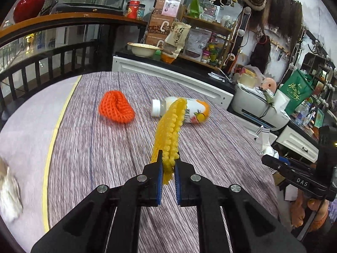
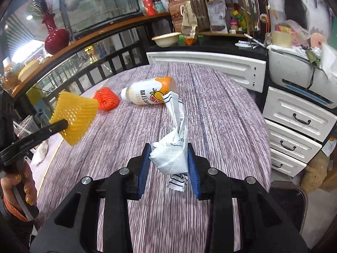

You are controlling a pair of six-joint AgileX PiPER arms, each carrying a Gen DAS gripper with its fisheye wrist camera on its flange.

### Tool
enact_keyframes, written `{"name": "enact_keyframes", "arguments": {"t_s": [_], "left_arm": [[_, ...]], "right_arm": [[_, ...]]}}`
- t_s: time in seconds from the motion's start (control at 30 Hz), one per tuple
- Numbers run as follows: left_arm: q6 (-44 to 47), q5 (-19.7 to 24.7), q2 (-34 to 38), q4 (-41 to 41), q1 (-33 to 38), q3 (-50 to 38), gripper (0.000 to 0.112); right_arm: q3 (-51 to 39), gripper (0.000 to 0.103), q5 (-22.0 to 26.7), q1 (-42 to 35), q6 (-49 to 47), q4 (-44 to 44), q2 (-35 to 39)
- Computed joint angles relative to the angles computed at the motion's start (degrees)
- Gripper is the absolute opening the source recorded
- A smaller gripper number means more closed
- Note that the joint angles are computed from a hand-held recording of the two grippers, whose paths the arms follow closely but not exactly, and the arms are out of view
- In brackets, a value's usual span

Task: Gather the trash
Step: 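Carry the yellow net and white wrapper over the black bin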

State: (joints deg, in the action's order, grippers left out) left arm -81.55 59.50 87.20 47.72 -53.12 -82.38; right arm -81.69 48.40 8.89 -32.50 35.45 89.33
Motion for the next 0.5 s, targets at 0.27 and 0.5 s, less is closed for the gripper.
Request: {"name": "enact_keyframes", "arguments": {"t_s": [0.27, 0.5], "left_arm": [[-5.7, 3.3, 0.5, 2.7, -8.2, 0.3, 0.01], [-8.3, 4.0, 3.0, 4.0, -13.2, -1.9, 0.01]], "right_arm": [[10.0, 0.034, -0.7, -5.3, -8.9, 5.2, -10.1], [15.7, 0.034, 1.4, -11.7, -15.6, 9.6, -15.5]]}}
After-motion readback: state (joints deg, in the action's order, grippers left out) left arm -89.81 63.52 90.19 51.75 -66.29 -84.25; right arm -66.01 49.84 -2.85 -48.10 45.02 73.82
